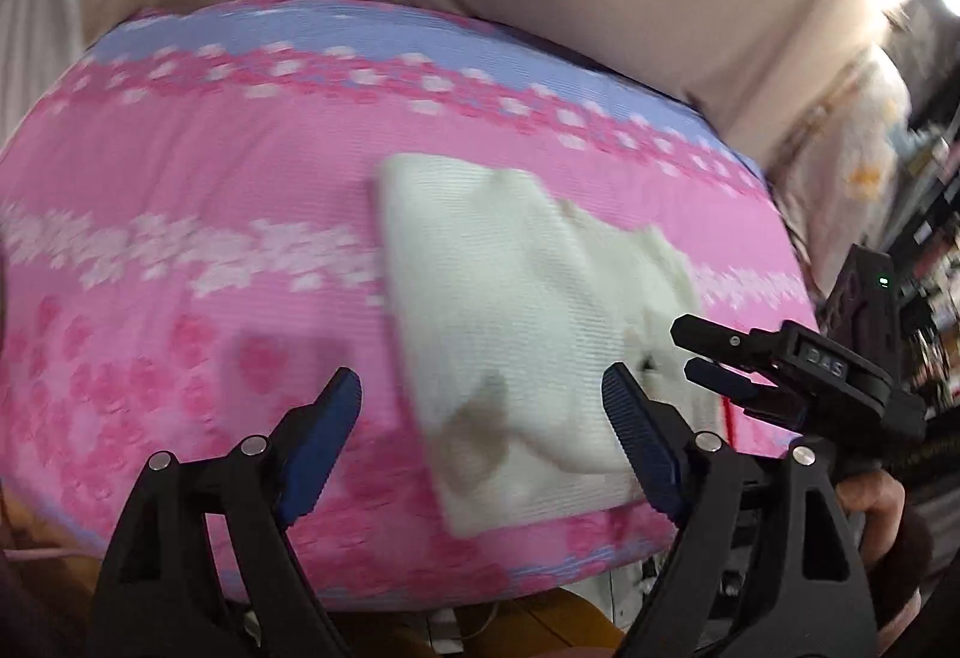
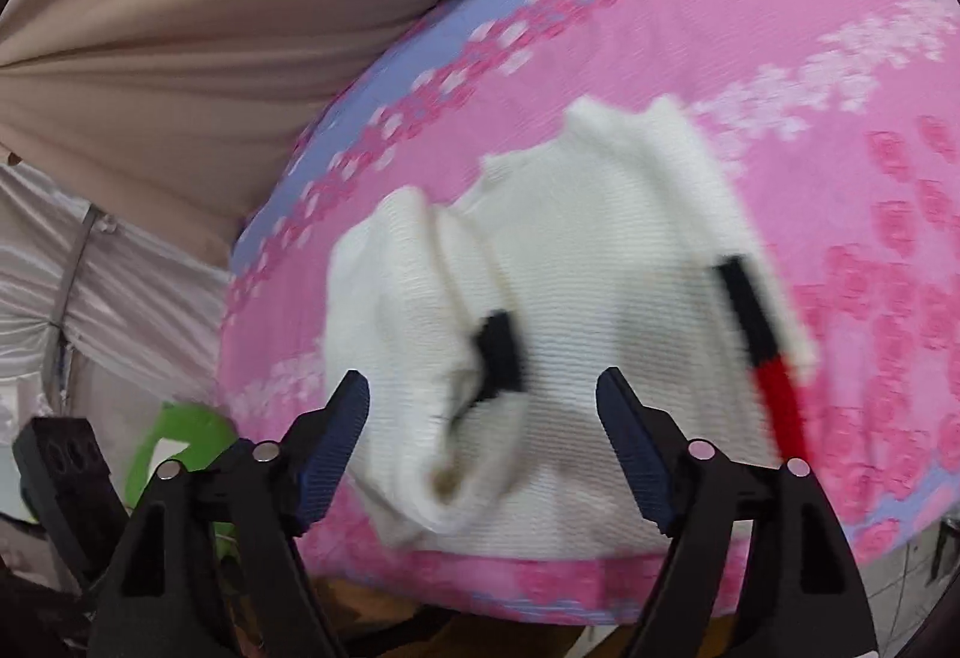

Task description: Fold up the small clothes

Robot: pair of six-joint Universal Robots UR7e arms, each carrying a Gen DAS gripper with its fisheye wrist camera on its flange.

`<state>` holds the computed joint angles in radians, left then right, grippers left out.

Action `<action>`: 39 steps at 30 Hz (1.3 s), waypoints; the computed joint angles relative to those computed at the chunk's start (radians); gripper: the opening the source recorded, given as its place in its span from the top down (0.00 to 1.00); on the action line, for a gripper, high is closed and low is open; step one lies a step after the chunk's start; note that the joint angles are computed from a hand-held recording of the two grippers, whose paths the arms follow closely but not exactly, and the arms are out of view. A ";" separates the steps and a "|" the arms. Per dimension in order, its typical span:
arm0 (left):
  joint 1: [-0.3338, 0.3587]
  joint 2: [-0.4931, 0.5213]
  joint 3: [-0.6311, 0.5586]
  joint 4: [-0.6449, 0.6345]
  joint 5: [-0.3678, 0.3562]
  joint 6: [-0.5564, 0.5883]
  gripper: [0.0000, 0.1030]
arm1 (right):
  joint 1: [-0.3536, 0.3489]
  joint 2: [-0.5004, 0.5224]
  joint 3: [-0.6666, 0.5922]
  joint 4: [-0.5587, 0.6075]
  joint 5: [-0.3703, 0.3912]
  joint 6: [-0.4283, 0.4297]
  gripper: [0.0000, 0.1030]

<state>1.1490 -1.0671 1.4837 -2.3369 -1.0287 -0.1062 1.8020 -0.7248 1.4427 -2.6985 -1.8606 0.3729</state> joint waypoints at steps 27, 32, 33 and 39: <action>-0.028 0.086 -0.057 0.167 -0.033 -0.002 0.22 | -0.085 -0.105 0.213 -0.109 -0.080 0.128 0.77; -0.042 0.138 -0.077 0.169 0.007 0.018 0.22 | -0.066 -0.109 0.188 -0.107 -0.086 0.094 0.62; -0.044 0.147 -0.082 0.169 0.007 0.022 0.22 | -0.066 -0.108 0.185 -0.106 -0.088 0.089 0.55; -0.066 0.176 -0.084 0.121 0.033 0.064 0.22 | -0.039 -0.077 0.127 -0.160 -0.077 -0.012 0.79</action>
